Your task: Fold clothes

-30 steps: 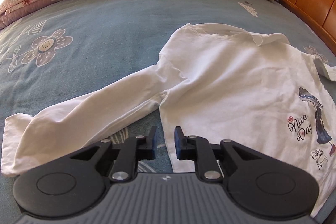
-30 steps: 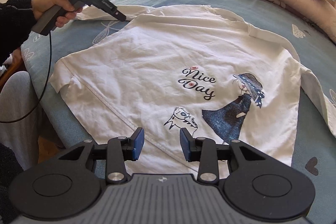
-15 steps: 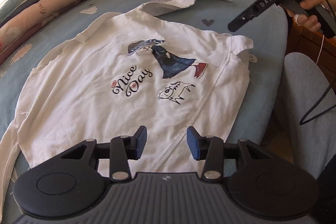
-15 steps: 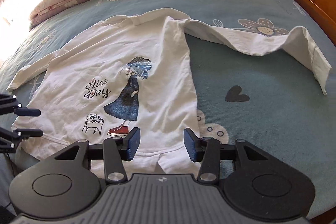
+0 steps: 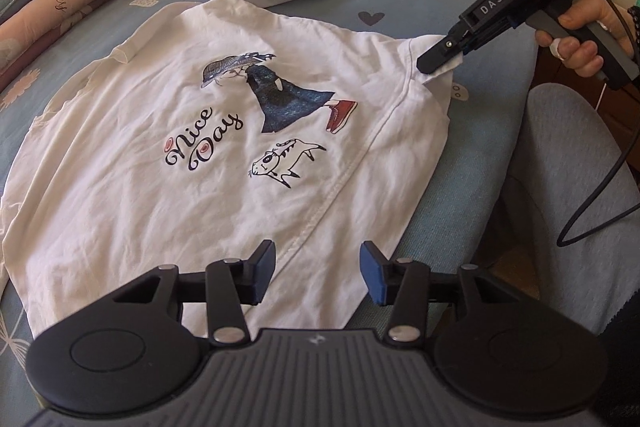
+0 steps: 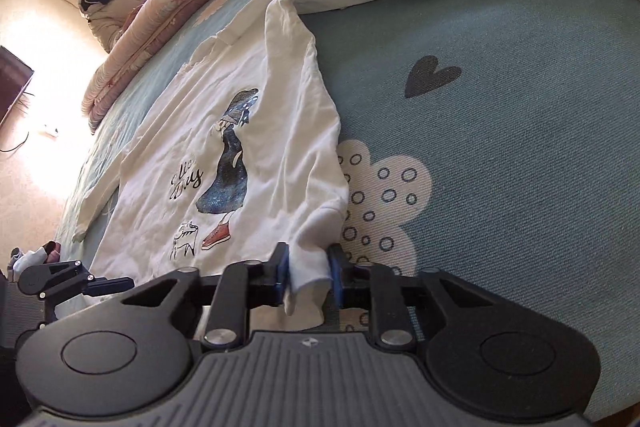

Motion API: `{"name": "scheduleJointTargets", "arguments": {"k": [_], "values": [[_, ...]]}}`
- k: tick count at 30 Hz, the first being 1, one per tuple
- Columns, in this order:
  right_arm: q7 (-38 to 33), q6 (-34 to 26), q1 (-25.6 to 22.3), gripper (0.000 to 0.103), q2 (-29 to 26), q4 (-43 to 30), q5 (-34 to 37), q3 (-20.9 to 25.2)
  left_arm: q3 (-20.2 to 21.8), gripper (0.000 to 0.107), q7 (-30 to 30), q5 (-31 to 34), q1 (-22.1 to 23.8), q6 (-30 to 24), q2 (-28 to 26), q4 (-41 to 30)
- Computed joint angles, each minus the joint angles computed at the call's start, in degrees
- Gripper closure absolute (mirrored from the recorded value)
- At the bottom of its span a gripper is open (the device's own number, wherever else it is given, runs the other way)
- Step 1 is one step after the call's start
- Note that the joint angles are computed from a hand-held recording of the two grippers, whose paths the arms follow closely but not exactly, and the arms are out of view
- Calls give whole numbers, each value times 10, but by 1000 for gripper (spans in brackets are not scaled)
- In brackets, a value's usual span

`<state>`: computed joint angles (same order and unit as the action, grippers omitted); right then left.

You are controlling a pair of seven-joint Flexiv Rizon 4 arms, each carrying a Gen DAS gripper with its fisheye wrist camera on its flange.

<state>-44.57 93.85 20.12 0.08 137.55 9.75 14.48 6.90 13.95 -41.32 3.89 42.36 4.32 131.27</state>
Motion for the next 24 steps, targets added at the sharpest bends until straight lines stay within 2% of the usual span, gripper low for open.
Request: {"name": "scheduleJointTargets", "arguments": {"k": [1,3,6,8,10,11,13,15,17,20,21,24], "values": [[-39,-7,5,93,7,-8,40,6,0,57,1,1,0,1,1,1],[-46,-13,9,96,33,1,30,7,1,55,4,0,-1,7,3,3],[56,-60,-36,97,73,30,-105,24,-2,54,3,3,-3,22,1,7],[127,-141,-67,97,98,36,-194,35,-3,54,3,-1,-6,33,0,11],[170,-208,-79,93,117,39,-264,41,-5,54,19,-16,-11,45,3,19],[179,-212,-76,90,123,44,-276,38,-5,54,28,-24,-15,51,6,24],[173,-177,-61,80,130,58,-263,23,-5,54,38,-28,-19,53,9,29],[178,-143,-61,61,122,63,-272,20,-5,53,39,-29,-22,51,13,33],[161,-120,-51,59,107,58,-267,10,-5,53,41,-36,-27,47,19,37],[169,-90,-59,50,72,51,-291,7,-2,53,45,-46,-31,29,27,39],[178,-81,-65,50,60,48,-308,6,-2,53,46,-51,-33,25,29,40],[175,-28,-53,49,23,48,-276,-8,-5,51,51,-65,-41,23,33,44]]}}
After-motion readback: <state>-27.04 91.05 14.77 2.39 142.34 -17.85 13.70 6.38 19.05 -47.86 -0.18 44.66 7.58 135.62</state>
